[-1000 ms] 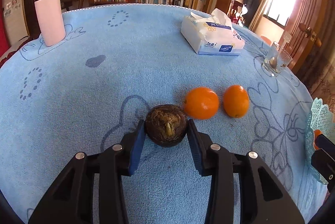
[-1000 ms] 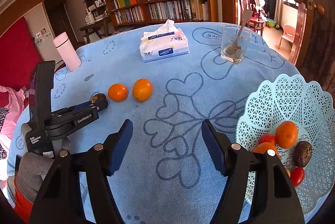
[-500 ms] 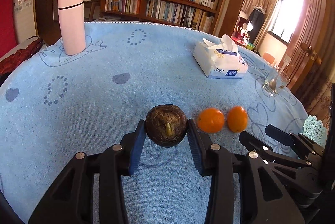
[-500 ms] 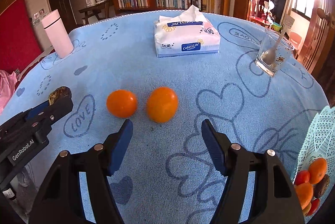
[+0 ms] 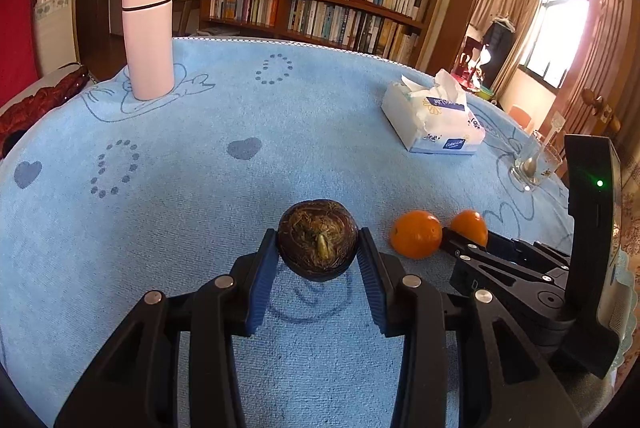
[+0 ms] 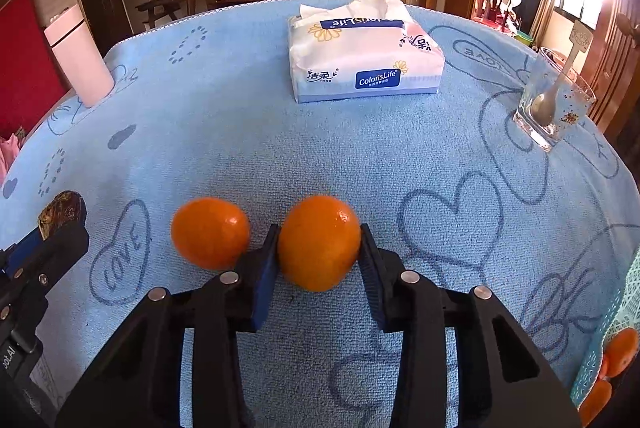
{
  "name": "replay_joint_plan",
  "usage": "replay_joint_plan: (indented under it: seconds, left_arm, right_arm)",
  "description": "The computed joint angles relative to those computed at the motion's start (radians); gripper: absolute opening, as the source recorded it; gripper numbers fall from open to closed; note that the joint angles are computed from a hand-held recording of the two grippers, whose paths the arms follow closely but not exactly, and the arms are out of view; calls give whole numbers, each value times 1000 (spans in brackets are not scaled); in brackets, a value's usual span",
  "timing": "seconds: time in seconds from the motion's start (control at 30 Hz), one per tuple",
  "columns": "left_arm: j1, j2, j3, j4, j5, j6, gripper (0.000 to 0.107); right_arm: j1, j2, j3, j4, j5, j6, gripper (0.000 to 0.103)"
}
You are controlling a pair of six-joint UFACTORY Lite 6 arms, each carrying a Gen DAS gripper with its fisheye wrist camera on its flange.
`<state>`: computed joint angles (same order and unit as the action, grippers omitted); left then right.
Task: Organize fruits
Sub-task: 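Grasp the brown fruit with the left tool while the right tool grasps an orange, then lower the orange into the basket and open the right tool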
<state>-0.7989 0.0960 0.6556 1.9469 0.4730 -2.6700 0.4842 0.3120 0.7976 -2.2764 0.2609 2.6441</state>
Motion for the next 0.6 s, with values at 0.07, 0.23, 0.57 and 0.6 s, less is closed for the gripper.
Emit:
replay_joint_plan:
  seconds: [0.07, 0.23, 0.57, 0.6]
  left_arm:
    - [-4, -9, -4, 1, 2, -4, 41]
    - [-25, -36, -15, -1, 9, -6, 41]
    - [-89, -79, -16, -32, 36, 20, 41]
    - [-95, -82, -16, -35, 38, 22, 41]
  right_arm:
    - [4, -37, -33, 8, 1, 6, 39]
    - [14, -197, -156, 101, 8, -58, 39]
    - [-43, -625, -428, 602, 25, -536, 39]
    - [-52, -671, -453, 669, 32, -600, 39]
